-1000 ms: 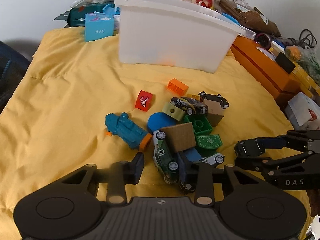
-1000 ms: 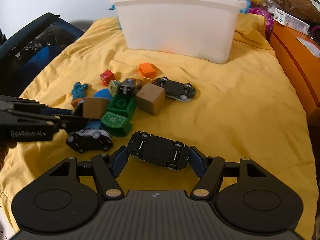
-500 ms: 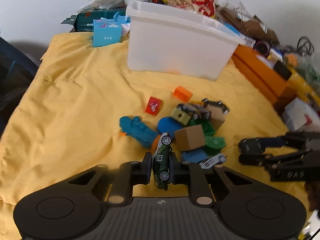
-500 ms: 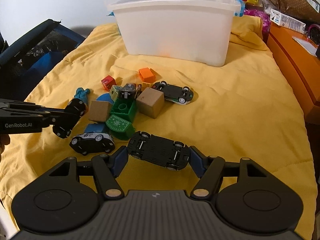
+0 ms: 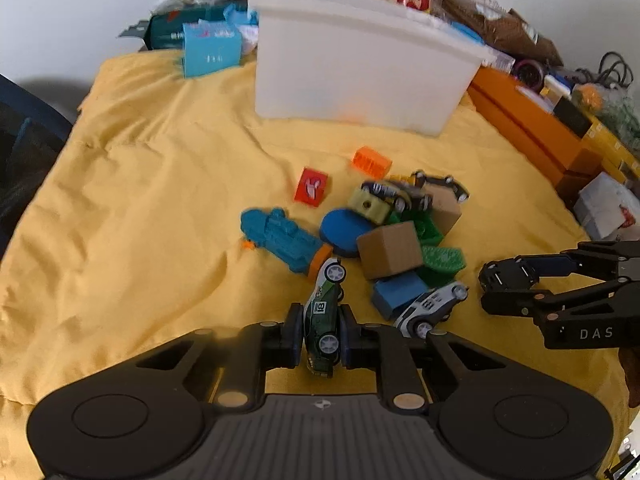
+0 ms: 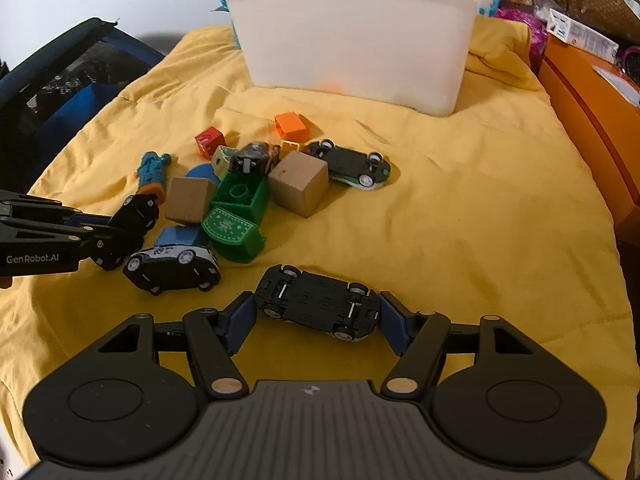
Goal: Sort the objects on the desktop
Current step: 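Grasp the black toy car with the right tool while the left grasps a green toy car, then carry both cars over the white bin and open both tools to drop them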
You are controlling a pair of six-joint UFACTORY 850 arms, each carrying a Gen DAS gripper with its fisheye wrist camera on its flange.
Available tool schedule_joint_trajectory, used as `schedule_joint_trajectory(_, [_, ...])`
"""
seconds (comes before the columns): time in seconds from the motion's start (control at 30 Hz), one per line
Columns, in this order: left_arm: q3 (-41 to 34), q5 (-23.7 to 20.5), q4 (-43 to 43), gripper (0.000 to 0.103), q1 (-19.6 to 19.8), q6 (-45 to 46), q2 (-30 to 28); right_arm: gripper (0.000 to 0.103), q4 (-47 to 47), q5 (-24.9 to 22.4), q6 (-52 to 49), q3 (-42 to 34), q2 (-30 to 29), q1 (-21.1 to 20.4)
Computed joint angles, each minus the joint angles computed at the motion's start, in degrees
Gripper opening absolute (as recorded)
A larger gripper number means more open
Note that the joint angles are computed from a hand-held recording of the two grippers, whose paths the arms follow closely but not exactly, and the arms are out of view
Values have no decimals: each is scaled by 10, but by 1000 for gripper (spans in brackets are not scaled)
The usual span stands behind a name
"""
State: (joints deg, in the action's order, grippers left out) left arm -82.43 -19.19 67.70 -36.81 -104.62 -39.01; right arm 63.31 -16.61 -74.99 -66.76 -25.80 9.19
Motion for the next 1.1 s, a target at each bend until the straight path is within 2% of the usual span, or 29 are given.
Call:
schedule_joint_trajectory(0.13, [16,-11,79,20,-4,-76,25,68,91,-4,-94,14,19,-6])
schedule_joint_trajectory(0.23, [13,-24,104,20,-5,-97,40,68,139,-16,-138,15,32,-13])
schedule_joint_trajectory(0.53, [-66,-53,51,20,10,-3,40,68,195,-58,-143,-44,41,-34])
schedule_joint_trajectory(0.83, [-163,-58,-9,20,37,123,14,68,144,-81,-84,-160,4,-45])
schedule_joint_trajectory(1.1, [-299,-66,-164,20,67,321,-49,68,24,-117,40,-289,-58,-50])
